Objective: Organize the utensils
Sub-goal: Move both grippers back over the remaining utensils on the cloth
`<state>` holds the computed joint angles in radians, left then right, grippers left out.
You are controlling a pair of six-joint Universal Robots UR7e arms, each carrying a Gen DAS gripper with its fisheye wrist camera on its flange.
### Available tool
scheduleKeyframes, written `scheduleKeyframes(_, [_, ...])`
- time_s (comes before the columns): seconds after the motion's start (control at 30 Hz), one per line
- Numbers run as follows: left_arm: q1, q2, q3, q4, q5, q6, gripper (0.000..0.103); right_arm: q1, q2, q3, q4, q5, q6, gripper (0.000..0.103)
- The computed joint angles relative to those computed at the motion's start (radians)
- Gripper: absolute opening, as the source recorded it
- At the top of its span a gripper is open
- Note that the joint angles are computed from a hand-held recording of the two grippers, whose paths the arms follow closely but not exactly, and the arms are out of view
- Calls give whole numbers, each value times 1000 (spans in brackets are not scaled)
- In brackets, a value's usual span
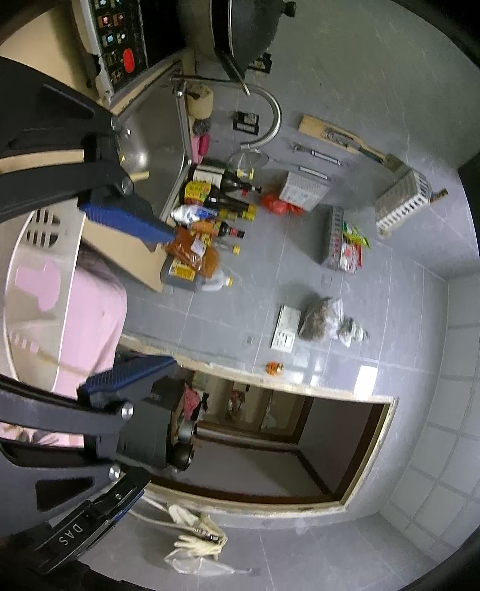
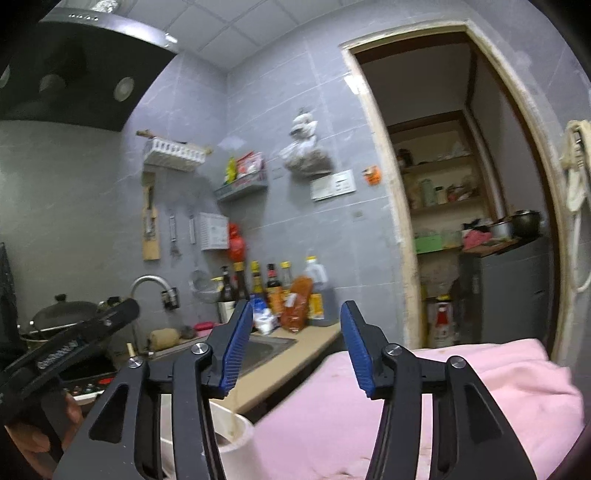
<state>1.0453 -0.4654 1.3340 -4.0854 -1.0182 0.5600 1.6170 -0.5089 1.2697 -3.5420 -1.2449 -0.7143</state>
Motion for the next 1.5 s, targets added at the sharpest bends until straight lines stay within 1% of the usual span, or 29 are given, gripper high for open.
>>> scheduleKeyframes(0.03, [-7,1,3,4,-1,1,67,-4,-15,18,-20,-14,-4,51])
scheduleKeyframes(0.07, [-14,1,7,11,-3,0,69,-7,-24,26,-28,-22,-7,55])
scheduleKeyframes(0.1, [-19,1,9,22,-5,-1,74,-13,-40,43,-43,-30,-11,64])
scheduleKeyframes(0.13, [-25,2,12,33,-6,-2,77,-19,-57,62,-60,-39,-15,68])
scheduleKeyframes(0.17, [-30,3,13,42,-7,0,78,-23,-67,72,-67,-44,-19,73])
scheduleKeyframes(0.27, [-50,18,7,60,-5,22,83,-39,-114,122,-106,-77,-59,76])
scheduleKeyframes(0.3, [-57,24,4,66,-3,32,86,-44,-126,133,-113,-88,-69,81])
scheduleKeyframes(0.37, [-68,34,1,83,-6,47,88,-54,-153,157,-124,-105,-83,86])
scheduleKeyframes(0.53, [-88,62,-12,165,-18,71,89,-76,-208,194,-141,-196,-125,89])
scheduleKeyframes(0.67, [-91,71,-21,305,-24,21,90,-91,-232,198,-113,-267,-151,89])
scheduleKeyframes(0.8, [-81,83,-53,509,-23,-78,89,-109,-248,195,-55,-327,-153,89])
scheduleKeyframes(0.83, [-76,88,-68,558,-22,-99,89,-111,-250,188,-27,-352,-152,88])
scheduleKeyframes(0.93, [-67,105,-105,676,-19,-148,89,-117,-251,169,52,-408,-152,84])
scheduleKeyframes(0.97, [-63,114,-125,721,-16,-162,89,-117,-249,164,72,-424,-153,81])
scheduleKeyframes(1.03, [-59,128,-151,778,-11,-178,89,-118,-244,144,132,-467,-156,73])
scheduleKeyframes(1.1, [-53,146,-192,859,-2,-192,89,-122,-238,125,201,-496,-153,62])
scheduleKeyframes(1.13, [-50,158,-217,906,3,-199,89,-123,-235,113,239,-511,-150,59])
scheduleKeyframes(1.2, [-42,174,-256,990,2,-219,89,-127,-231,96,307,-529,-142,51])
scheduleKeyframes(1.27, [-34,189,-297,1069,-7,-242,86,-129,-224,78,366,-550,-137,47])
scheduleKeyframes(1.33, [-25,209,-350,1163,-19,-267,77,-131,-215,55,428,-572,-131,44])
scheduleKeyframes(1.37, [-19,224,-387,1222,-27,-281,74,-131,-210,42,455,-582,-126,40])
scheduleKeyframes(1.43, [-13,243,-433,1295,-36,-299,64,-131,-203,21,507,-595,-111,36])
scheduleKeyframes(1.5, [-7,267,-488,1363,-48,-314,60,-132,-201,7,552,-596,-96,34])
